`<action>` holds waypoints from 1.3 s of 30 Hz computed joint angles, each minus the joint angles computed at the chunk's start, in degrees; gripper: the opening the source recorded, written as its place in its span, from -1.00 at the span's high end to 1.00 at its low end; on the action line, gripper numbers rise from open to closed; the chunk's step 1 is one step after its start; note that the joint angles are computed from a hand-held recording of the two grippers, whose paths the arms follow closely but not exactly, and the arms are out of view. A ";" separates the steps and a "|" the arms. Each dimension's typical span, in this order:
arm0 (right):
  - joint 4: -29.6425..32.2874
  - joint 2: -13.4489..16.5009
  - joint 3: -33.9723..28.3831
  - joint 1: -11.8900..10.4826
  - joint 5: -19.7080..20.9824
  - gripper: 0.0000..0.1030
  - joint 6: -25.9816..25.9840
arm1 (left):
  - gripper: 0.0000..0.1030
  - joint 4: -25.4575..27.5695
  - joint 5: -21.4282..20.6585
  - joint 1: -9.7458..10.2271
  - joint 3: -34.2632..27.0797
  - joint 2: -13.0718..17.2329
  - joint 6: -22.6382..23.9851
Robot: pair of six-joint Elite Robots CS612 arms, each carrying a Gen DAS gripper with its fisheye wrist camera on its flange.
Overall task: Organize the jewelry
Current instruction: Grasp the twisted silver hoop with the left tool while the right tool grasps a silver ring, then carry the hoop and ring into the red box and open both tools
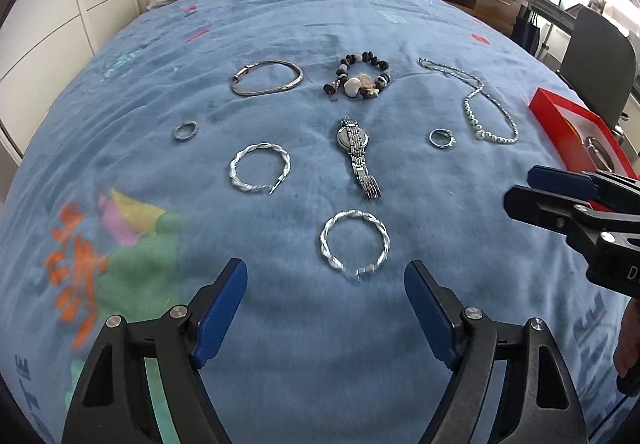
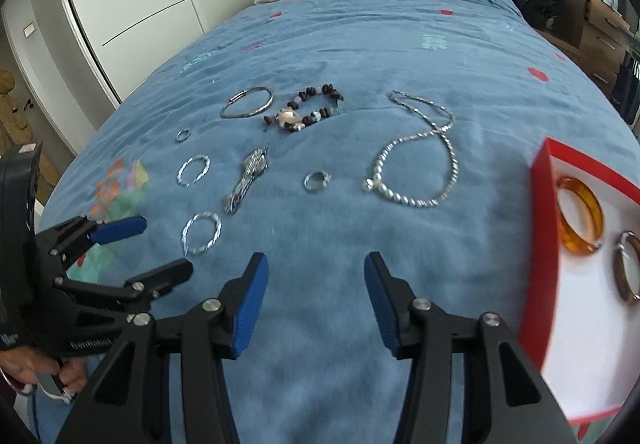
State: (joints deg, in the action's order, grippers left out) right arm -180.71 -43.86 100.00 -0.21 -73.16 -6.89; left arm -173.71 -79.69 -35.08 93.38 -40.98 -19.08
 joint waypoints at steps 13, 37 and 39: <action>3.74 4.64 -7.69 0.60 1.19 0.08 3.61 | -0.14 -0.33 -1.15 0.70 -2.03 1.84 0.72; 2.38 1.94 -4.59 0.54 -0.12 0.62 1.41 | 0.25 -2.43 0.71 0.36 1.33 -1.10 -1.15; 1.28 0.67 -2.90 0.23 -0.25 0.62 1.26 | 0.25 -2.43 1.51 0.00 1.92 -1.79 -1.36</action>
State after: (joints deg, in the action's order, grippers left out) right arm -179.43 -43.19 97.09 0.02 -73.41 -5.63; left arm -176.15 -78.18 -35.08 95.29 -42.77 -20.44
